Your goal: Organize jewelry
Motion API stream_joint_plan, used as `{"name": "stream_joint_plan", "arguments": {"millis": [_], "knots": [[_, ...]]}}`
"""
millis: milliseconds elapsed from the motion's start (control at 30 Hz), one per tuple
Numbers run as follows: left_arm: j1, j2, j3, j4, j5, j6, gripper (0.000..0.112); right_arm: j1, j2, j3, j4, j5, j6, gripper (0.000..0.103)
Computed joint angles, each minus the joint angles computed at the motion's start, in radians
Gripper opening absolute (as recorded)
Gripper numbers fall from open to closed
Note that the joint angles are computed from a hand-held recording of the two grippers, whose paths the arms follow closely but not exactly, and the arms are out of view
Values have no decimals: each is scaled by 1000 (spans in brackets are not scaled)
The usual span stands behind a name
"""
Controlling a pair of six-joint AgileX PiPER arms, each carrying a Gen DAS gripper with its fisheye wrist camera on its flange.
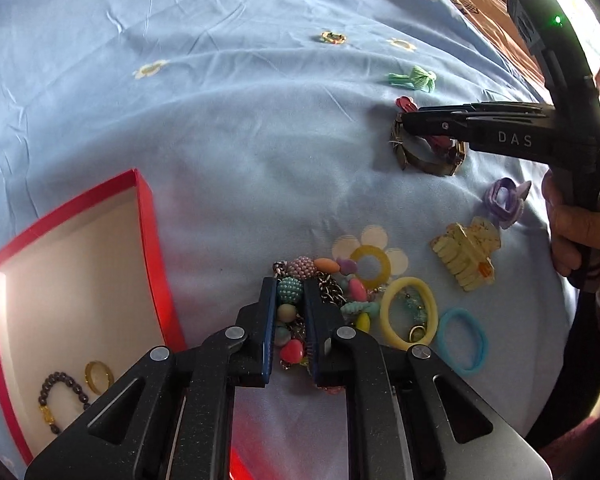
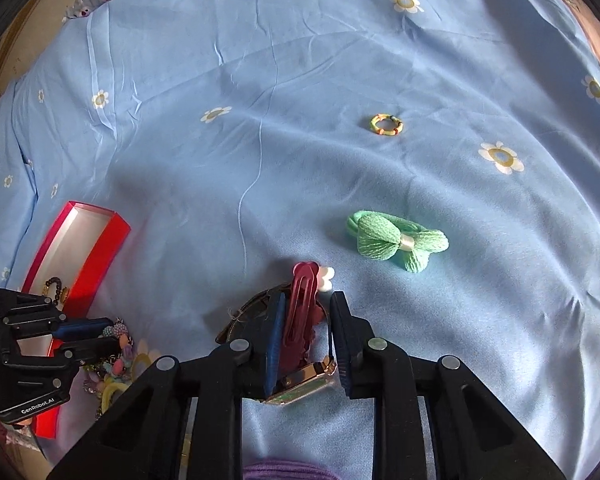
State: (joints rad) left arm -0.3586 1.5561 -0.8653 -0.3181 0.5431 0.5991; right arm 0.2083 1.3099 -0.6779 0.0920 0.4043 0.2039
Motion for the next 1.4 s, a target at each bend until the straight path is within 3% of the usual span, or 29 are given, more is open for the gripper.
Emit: {"name": "stream_joint_plan", "arguments": {"millis": [167, 667, 900, 1067, 1400], "knots": [[35, -60, 24, -108, 25, 72, 11, 17, -75, 30, 0, -3, 34, 23], [217, -309, 123, -346, 201, 221, 11, 117, -263, 74, 90, 62, 64, 23], [267, -346, 165, -384, 241, 236, 11, 170, -189, 93, 29, 14, 139, 23], [287, -366, 181, -387, 251, 235, 11, 142, -105, 99, 106, -21, 55, 26], [305, -368, 184, -392, 247, 230, 11, 128, -72, 77, 142, -35, 24, 27]]}}
